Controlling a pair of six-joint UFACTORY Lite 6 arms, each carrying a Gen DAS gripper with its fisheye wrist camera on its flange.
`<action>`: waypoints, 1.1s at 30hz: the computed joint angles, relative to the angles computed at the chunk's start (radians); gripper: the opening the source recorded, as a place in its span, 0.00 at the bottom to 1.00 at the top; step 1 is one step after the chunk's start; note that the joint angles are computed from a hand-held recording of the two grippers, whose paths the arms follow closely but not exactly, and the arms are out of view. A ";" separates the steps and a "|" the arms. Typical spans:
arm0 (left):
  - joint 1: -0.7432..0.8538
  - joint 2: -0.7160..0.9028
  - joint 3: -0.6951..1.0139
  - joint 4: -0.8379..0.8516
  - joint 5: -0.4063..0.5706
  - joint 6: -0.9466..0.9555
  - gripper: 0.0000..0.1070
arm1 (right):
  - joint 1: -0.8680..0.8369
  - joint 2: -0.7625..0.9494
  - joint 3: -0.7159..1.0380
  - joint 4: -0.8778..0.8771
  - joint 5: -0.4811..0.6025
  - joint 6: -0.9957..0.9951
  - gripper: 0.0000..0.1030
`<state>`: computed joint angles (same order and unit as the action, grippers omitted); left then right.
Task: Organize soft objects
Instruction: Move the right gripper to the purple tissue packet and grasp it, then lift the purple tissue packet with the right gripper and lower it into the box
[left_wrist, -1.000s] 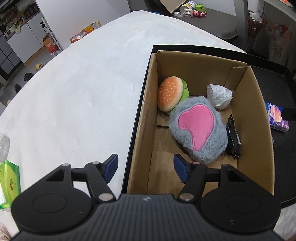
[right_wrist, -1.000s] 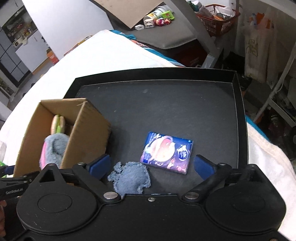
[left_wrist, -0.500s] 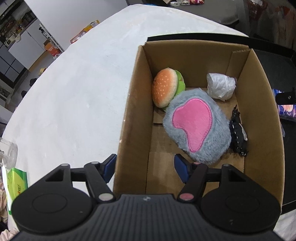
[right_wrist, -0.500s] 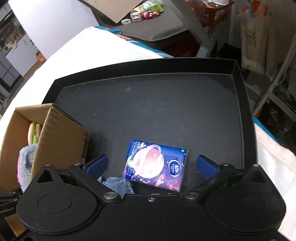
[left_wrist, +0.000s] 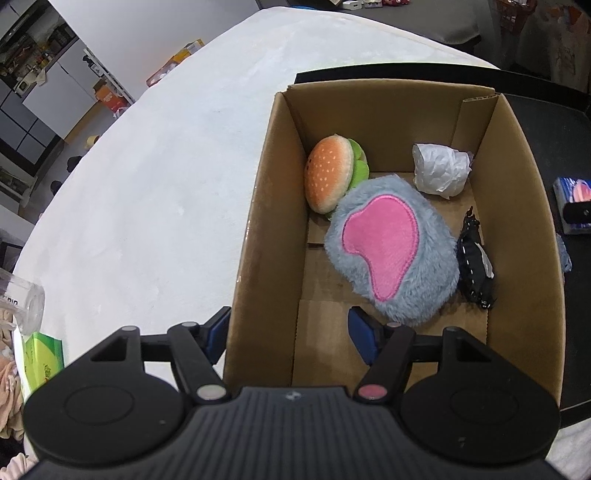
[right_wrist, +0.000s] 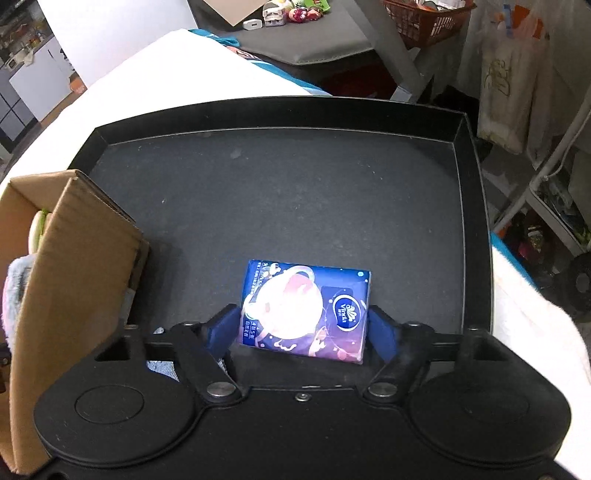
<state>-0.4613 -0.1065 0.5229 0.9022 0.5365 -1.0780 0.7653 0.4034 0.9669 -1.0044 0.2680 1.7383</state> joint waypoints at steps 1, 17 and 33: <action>-0.005 -0.003 -0.002 0.000 0.005 -0.002 0.62 | -0.006 -0.008 -0.006 0.030 -0.007 -0.028 0.68; 0.020 -0.137 -0.061 -0.085 0.003 0.110 0.62 | 0.016 -0.188 -0.093 -0.006 0.029 0.052 0.67; 0.117 -0.247 -0.106 -0.240 -0.091 0.321 0.62 | 0.123 -0.320 -0.052 0.022 0.172 0.076 0.67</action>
